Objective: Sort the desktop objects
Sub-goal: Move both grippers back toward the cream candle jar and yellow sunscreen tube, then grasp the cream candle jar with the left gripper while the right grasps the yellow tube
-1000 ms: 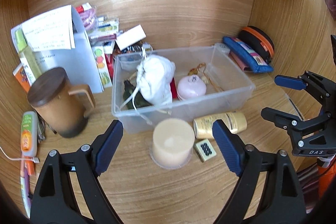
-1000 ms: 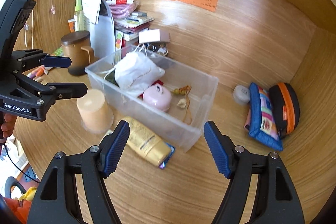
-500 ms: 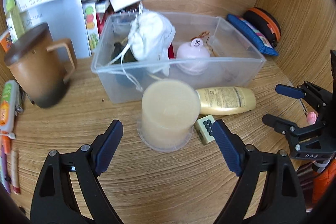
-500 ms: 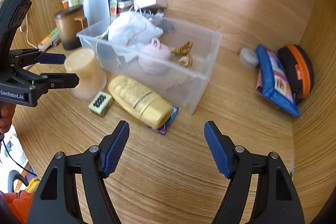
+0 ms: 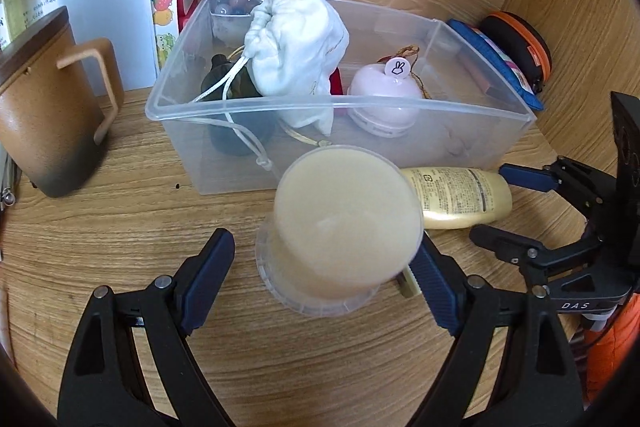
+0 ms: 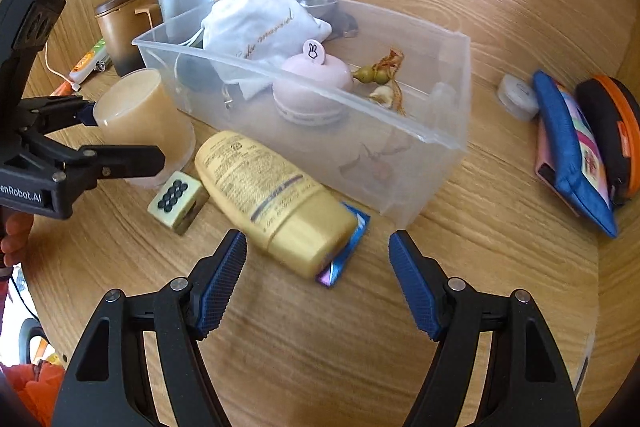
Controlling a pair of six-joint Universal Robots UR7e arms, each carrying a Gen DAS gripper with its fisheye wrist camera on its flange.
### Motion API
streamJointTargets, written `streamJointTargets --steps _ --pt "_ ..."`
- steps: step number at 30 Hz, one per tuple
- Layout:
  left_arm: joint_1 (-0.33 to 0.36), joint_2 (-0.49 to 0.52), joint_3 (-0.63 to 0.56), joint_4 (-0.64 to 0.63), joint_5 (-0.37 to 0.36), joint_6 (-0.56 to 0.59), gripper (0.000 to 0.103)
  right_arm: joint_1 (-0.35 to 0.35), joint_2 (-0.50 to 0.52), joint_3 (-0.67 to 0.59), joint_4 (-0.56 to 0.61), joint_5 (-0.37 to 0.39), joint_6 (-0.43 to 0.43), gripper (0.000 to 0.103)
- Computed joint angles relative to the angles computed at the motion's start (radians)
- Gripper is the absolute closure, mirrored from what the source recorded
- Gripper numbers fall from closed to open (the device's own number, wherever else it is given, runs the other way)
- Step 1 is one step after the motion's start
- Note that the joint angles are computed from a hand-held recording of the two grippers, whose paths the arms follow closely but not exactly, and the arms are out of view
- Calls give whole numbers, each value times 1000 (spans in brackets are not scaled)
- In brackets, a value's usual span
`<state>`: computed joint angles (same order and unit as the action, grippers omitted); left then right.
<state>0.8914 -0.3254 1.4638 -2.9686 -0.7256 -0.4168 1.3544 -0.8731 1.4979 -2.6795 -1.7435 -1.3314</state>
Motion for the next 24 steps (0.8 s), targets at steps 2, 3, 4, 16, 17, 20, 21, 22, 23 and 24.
streamJointTargets --steps 2,3,4,16,17,20,21,22,23,24 --pt "5 -2 2 -17 -23 17 30 5 9 -14 25 -3 -8 32" --pt "9 -3 1 -16 -32 20 32 7 13 -17 26 -6 -12 32" --pt "11 -3 0 -18 -34 25 34 11 18 -19 27 -10 -20 32" --pt "14 10 -9 -63 -28 85 35 27 46 -26 22 -29 -80 31" --pt "14 9 -6 -65 -29 85 35 27 47 -25 19 -28 -82 32" --pt "8 -2 16 -71 -15 83 36 26 44 -19 21 -22 -92 39" --pt "6 -4 23 -72 -6 81 36 27 41 -17 25 -20 -94 41" --pt "3 -10 33 -75 -1 79 36 27 36 -13 31 -20 -97 46" --pt "2 -14 42 -79 1 77 36 26 30 -8 37 -20 -103 51" --pt "0 -21 54 -84 3 73 36 27 27 -6 40 -21 -105 53"
